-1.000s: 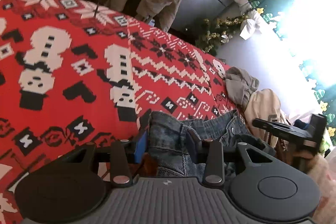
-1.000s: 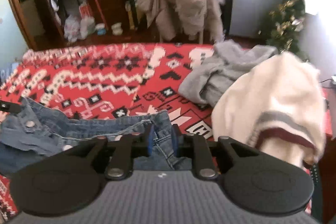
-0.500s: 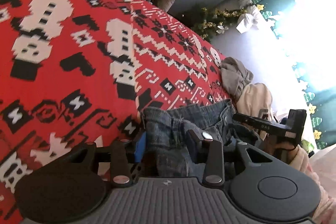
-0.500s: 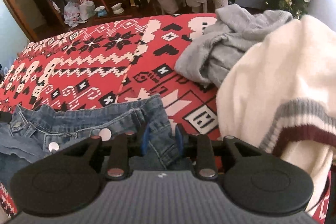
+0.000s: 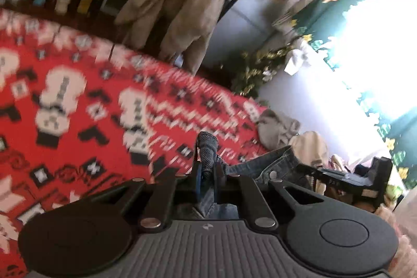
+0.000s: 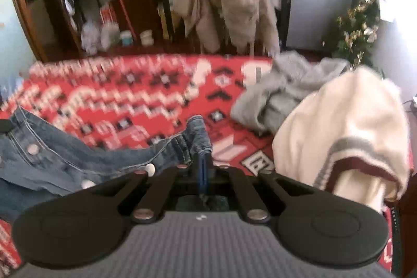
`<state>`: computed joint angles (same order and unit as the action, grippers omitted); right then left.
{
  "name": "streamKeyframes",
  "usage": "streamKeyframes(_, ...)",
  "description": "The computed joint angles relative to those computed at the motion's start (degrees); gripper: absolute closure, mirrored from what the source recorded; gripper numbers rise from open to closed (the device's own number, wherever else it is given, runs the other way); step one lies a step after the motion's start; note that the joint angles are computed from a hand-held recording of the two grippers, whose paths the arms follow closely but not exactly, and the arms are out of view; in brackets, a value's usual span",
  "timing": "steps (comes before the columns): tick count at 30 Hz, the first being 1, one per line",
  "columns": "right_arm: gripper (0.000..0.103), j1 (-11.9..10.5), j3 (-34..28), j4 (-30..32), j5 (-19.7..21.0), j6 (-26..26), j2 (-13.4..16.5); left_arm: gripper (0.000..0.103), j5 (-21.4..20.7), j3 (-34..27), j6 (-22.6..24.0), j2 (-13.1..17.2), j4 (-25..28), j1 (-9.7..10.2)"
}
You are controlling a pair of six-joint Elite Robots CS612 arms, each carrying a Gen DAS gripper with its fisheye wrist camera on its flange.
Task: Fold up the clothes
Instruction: 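Lift the jeans by the waistband with both grippers and swing them up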
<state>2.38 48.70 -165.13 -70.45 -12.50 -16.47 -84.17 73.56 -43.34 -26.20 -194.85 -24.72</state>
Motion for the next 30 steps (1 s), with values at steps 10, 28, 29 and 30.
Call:
streamKeyframes(10,0.103,0.01,14.45,-27.72,4.60,6.83,-8.96,0.095,19.49,6.93,15.15,-6.49,-15.66,-4.95)
streamKeyframes(28,0.103,-1.85,31.74,-60.52,13.21,18.83,-21.41,0.096,28.46,16.06,34.58,-15.73,-38.27,-10.40)
streamKeyframes(29,0.103,-2.06,32.67,-61.46,13.69,19.31,-22.08,0.096,28.77,16.34,35.17,-16.02,-38.55,-10.61)
streamKeyframes(30,0.103,-2.20,33.51,-61.99,13.98,19.41,-22.62,0.096,29.21,16.50,35.13,-16.10,-38.24,-10.70)
